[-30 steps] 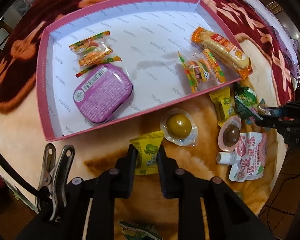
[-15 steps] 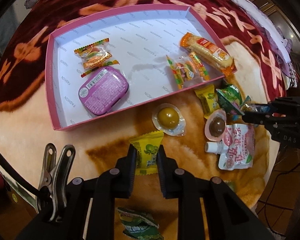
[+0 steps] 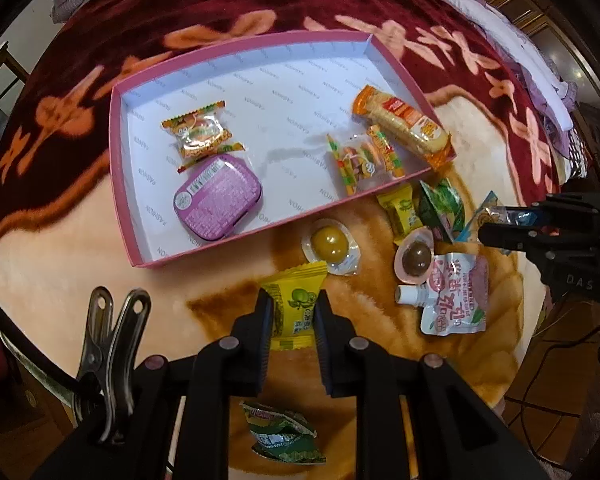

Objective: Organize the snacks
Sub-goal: 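Grasp the yellow wrapped candy with left tool while right tool lifts its packet, then lower both held snacks into the pink box and open both tools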

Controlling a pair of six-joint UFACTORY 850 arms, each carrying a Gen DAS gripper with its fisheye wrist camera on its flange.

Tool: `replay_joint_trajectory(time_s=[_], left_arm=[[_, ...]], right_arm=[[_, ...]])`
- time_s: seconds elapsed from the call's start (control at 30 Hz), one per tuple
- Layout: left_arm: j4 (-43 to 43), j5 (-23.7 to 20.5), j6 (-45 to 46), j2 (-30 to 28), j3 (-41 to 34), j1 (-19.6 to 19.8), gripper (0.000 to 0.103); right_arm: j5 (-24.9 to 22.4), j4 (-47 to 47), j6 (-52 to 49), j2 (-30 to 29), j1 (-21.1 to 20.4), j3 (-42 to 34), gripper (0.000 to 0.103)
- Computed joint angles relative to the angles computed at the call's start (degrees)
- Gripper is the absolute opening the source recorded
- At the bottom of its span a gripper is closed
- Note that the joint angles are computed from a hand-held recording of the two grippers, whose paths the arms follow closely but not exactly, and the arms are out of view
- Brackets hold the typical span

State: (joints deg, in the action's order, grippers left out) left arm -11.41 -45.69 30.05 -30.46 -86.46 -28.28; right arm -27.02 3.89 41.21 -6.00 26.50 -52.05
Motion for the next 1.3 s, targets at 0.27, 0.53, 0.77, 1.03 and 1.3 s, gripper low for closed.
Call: replay_joint_trajectory(time_s=[0.27,0.53,0.77,1.03,1.3], left_arm=[[-0.5,-0.8,0.1,-0.7,-0.8,0.2,0.020],[-0.9,-0.9,-0.9,-2.0,-3.9,0.7,0.020],[-3.0,-2.6,-2.2,-5.2,-8.7,1.3,0.020],[-2.9,-0.6,-3.0,-7.3,-11.1,0.2,0.020],[-4.5,-0.9,-2.3,-10.0,-13.4,-0.9,0.020]], right_arm=[[0.4,-2.3,2.1,1.2,0.7,0.0,0.024],[2.0,-2.8,2.1,-0.3,0.9,-2.5,0.024],[2.6,-2.9,0.8,-3.5,0.7,-6.3,0.024],[4.0,-2.9,1.0,-8.1,-0.4,-10.7,0.024],[1.6,-10.9,7.3,-12.2,-0.8,-15.2,0.024]])
